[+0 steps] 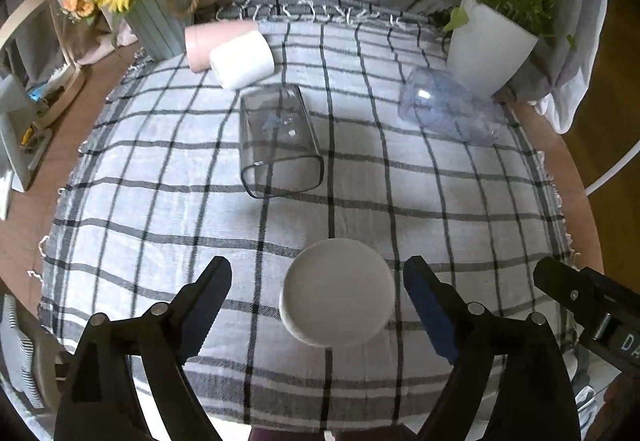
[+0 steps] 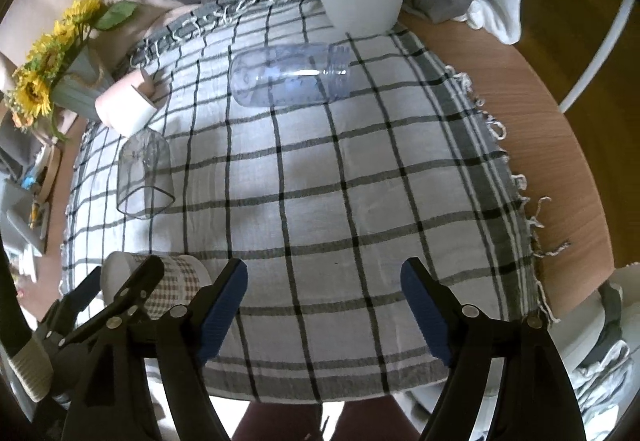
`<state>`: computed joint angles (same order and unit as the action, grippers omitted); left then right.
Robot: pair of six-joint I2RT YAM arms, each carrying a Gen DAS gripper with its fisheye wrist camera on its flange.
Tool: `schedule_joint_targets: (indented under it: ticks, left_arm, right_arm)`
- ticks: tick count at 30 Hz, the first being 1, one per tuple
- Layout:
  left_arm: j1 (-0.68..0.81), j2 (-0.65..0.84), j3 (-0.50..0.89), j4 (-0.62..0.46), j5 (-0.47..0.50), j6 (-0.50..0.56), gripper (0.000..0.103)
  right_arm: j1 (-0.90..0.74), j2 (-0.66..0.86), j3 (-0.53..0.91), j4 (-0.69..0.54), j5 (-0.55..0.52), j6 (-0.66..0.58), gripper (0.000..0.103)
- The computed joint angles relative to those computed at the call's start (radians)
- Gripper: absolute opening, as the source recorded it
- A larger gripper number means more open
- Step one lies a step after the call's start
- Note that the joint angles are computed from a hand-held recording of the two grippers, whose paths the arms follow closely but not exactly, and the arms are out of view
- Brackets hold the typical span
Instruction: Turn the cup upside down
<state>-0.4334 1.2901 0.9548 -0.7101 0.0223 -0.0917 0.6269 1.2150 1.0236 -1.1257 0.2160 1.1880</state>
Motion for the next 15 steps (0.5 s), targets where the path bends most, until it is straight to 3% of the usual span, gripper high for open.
schedule_joint_targets:
  ticks: [5,15]
  left_arm:
    - [0.068,-0.098,0.038,-0.104,0.045,0.046,0.103]
    - [0.253,-0.249,0.053,-0.219,0.072,0.235,0.103]
  right_arm:
    - [0.111,0.007,0.101,-0.113,0.090,0.112,0.083]
    - [0.376,0.110,0.331,-0.327,0.243,0.404,0.090]
